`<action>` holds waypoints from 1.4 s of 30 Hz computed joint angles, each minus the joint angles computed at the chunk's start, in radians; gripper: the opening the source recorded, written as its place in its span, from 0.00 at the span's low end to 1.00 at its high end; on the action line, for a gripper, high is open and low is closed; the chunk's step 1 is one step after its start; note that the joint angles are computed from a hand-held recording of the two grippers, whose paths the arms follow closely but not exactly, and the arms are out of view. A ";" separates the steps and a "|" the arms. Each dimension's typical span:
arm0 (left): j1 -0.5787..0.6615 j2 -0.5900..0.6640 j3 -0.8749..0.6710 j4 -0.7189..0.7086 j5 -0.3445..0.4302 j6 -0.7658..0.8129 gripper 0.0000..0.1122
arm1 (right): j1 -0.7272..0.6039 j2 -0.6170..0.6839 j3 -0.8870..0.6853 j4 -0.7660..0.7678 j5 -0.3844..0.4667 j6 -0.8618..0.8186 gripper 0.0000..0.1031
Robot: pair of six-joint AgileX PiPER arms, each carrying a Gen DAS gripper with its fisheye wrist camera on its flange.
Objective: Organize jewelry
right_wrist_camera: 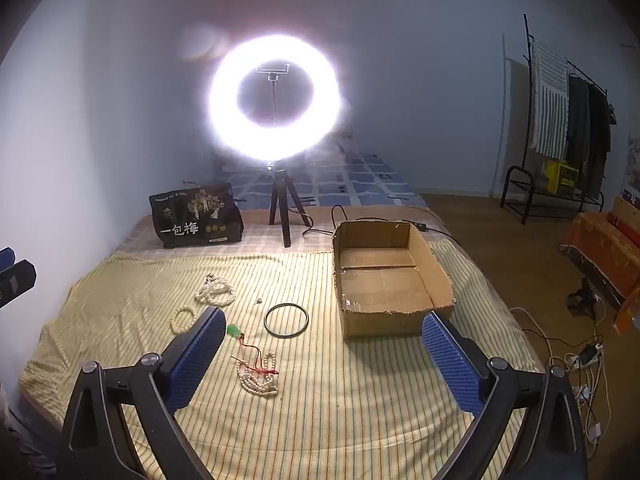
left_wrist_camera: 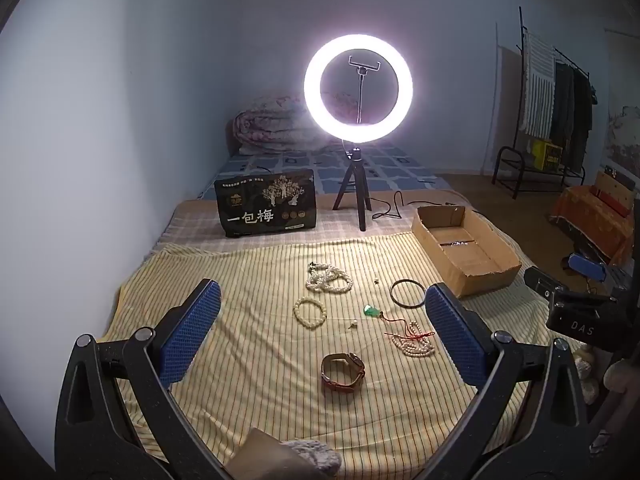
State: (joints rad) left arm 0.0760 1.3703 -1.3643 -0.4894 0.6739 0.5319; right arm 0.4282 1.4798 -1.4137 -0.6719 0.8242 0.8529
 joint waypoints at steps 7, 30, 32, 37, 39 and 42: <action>-0.007 0.023 -0.058 0.026 0.035 -0.028 0.92 | 0.006 -0.004 -0.006 0.021 0.009 0.007 0.97; -0.031 0.007 -0.031 0.031 -0.002 -0.022 0.92 | -0.013 -0.006 0.005 0.038 -0.003 -0.013 0.97; -0.032 0.005 -0.030 0.034 -0.002 -0.025 0.92 | -0.013 -0.006 0.007 0.037 -0.003 -0.012 0.97; -0.032 0.001 -0.023 0.032 -0.006 -0.022 0.92 | -0.020 -0.010 0.012 0.047 -0.010 -0.021 0.97; -0.034 0.002 -0.025 0.034 -0.005 -0.025 0.92 | -0.020 -0.007 0.006 0.051 -0.007 -0.024 0.97; -0.032 0.002 -0.025 0.031 -0.004 -0.023 0.92 | -0.021 -0.007 0.009 0.052 -0.010 -0.022 0.97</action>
